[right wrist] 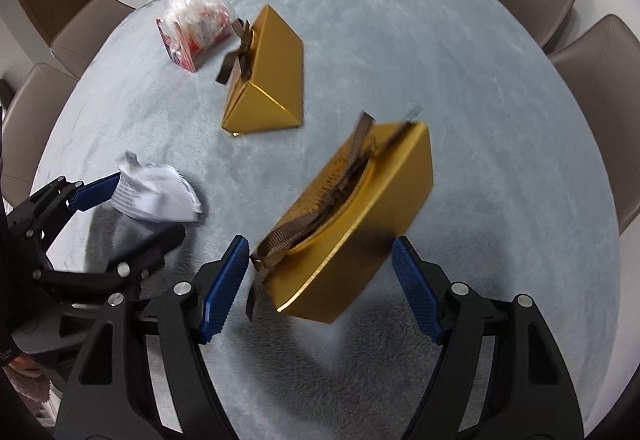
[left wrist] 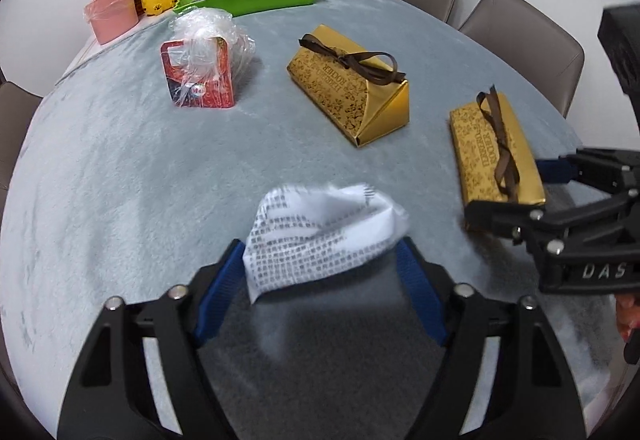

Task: Collect trash
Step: 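Grasp the white receipt paper with the left tool while the right tool grasps a gold gift box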

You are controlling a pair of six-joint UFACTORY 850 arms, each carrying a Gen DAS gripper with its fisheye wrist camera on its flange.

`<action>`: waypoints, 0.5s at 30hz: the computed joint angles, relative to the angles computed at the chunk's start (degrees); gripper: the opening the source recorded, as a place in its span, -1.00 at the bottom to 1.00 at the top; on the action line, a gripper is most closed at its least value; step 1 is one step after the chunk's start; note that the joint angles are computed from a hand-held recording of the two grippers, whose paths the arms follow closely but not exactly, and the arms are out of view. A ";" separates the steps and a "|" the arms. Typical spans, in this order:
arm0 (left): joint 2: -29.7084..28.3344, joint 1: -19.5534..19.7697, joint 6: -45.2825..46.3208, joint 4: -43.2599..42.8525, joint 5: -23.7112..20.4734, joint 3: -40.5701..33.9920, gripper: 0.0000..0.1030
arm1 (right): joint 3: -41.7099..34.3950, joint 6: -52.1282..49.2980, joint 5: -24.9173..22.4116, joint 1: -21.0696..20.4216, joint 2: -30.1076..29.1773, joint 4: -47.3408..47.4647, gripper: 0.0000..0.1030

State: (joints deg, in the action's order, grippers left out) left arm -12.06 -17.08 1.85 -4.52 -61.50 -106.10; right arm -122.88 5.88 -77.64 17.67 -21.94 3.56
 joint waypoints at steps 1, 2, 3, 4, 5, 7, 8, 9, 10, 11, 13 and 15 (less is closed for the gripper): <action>-0.54 0.31 0.23 -0.87 -0.77 -0.54 0.08 | 0.20 0.00 0.07 0.07 0.07 -0.09 0.39; -0.86 0.42 0.03 -1.03 -0.91 -0.81 0.02 | 0.22 -0.09 0.16 0.12 0.05 -0.14 0.37; -0.76 0.43 0.10 -0.93 -0.47 -0.66 -0.10 | 0.06 -0.23 0.18 0.10 -0.05 0.00 0.34; -0.96 0.47 0.33 -0.70 -0.58 -0.87 -0.16 | -0.13 -0.48 0.23 -0.08 -0.16 0.58 0.27; -1.15 0.50 0.47 -0.59 -0.72 -1.17 -0.27 | -0.33 -0.59 0.15 -0.14 -0.22 0.87 0.19; -1.49 0.76 1.01 -1.23 -1.13 -1.78 -0.41 | -1.16 -1.17 -0.33 -0.06 -0.54 0.96 0.12; -1.77 0.98 1.27 -1.43 -1.29 -2.21 -0.41 | -1.58 -1.39 -0.58 -0.02 -0.73 0.97 0.07; -1.89 1.01 1.25 -1.37 -1.52 -2.55 -0.41 | -2.16 -1.62 -0.83 -0.05 -0.99 0.99 0.05; -2.11 0.86 0.79 -0.59 -1.85 -3.04 -0.40 | -2.39 -1.84 -0.93 -0.13 -1.00 1.14 0.00; -2.02 0.76 0.56 -0.07 -1.58 -3.15 -0.35 | -2.70 -1.91 -1.13 -0.26 -1.06 1.37 -0.04; -1.67 0.46 0.82 0.75 -1.04 -3.22 -0.26 | -2.80 -2.12 -1.20 -0.50 -0.94 1.73 -0.09; -1.13 0.04 0.89 2.35 0.17 -2.72 0.01 | -2.51 -2.36 -1.05 -0.63 -0.67 1.96 -0.13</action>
